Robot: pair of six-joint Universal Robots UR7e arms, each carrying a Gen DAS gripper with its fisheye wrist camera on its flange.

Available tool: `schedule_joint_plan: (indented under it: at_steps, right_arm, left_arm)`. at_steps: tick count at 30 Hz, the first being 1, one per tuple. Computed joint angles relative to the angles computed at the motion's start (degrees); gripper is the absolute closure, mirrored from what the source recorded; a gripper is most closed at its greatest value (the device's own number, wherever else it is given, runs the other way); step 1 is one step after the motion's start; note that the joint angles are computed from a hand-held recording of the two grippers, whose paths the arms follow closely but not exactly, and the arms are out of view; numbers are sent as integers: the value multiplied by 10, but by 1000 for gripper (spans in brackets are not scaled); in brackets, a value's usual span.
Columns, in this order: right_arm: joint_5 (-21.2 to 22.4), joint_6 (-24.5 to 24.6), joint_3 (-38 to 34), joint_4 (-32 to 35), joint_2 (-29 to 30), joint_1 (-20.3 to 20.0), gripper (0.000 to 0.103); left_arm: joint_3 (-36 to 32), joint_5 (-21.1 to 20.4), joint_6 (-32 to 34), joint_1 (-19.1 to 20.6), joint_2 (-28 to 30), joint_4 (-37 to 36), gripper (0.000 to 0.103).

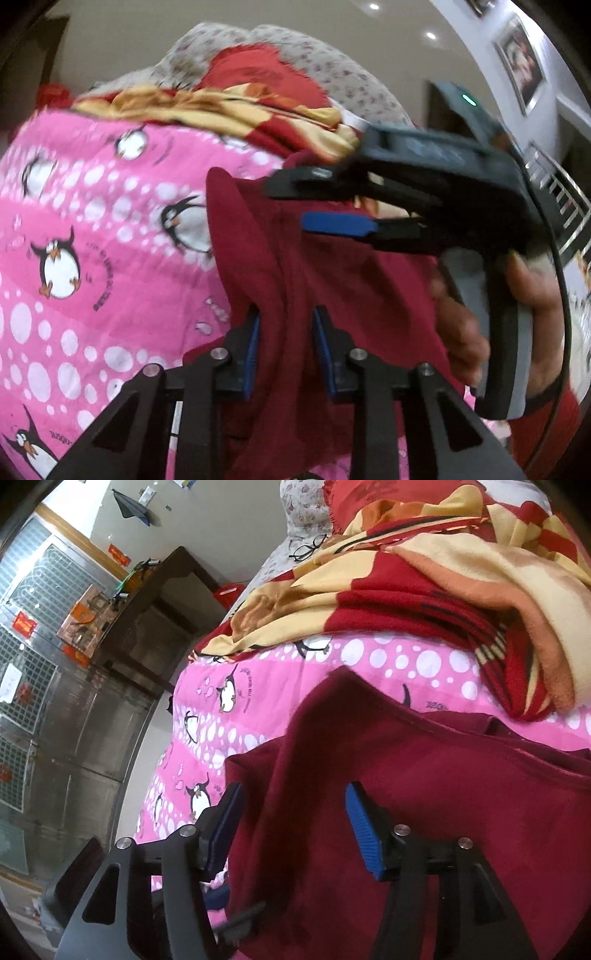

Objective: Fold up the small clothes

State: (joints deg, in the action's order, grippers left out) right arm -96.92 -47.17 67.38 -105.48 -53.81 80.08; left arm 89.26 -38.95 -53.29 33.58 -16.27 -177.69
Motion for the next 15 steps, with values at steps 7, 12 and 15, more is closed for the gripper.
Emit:
schedule_joint_plan:
  at_steps: [7, 12, 15]
  right_arm:
    - [-25, -21, 21, 17, -4, 18, 29]
    - [-80, -67, 70, -58, -10, 31, 32]
    - [-103, -100, 99, -131, -16, 29, 74]
  left_arm:
    - [-35, 3, 15, -2, 14, 35, 75]
    - [-37, 8, 8, -8, 14, 58, 75]
    - [-19, 11, -16, -17, 3, 84, 67]
